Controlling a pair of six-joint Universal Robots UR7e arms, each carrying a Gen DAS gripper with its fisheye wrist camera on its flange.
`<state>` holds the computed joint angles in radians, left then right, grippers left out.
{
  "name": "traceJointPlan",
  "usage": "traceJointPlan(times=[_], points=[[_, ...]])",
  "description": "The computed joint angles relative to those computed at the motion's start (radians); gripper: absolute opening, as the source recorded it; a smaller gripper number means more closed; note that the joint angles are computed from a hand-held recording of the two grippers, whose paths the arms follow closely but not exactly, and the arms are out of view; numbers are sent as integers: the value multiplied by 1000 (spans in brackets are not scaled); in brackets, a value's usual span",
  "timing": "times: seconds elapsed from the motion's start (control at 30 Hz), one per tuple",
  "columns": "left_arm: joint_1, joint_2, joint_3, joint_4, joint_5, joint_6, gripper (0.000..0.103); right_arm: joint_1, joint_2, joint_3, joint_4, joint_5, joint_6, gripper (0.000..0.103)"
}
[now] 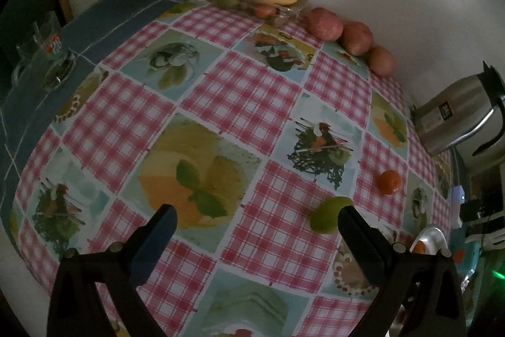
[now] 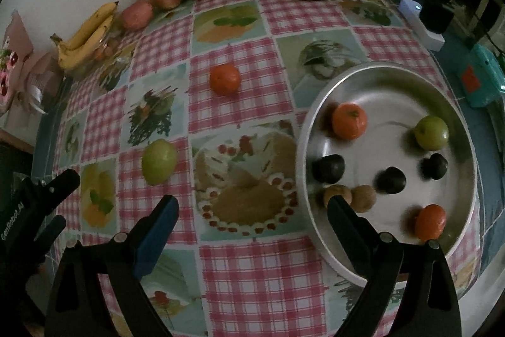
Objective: Organize fruits
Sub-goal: 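Close left tool on the green fruit while right tool approaches the tangerine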
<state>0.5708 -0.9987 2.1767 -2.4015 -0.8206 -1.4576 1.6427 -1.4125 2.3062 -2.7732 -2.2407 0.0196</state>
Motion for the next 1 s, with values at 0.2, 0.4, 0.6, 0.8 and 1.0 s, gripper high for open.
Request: traceJointPlan(times=[0.2, 0.4, 0.6, 0.8, 1.0], points=[[15, 21, -8, -17, -25, 29, 103, 0, 26, -3, 1, 0, -3, 95], [25, 48, -22, -49, -48, 72, 103, 0, 41, -5, -13, -13, -18, 95], [42, 82, -47, -92, -78, 124, 103, -3, 45, -7, -23, -30, -32, 95], [61, 115, -71, -154, -110, 179, 103, -7, 52, -13, -48, -43, -60, 95], [75, 157, -108, -184, -126, 227, 103, -21, 56, -22, -99, -45, -80, 95]])
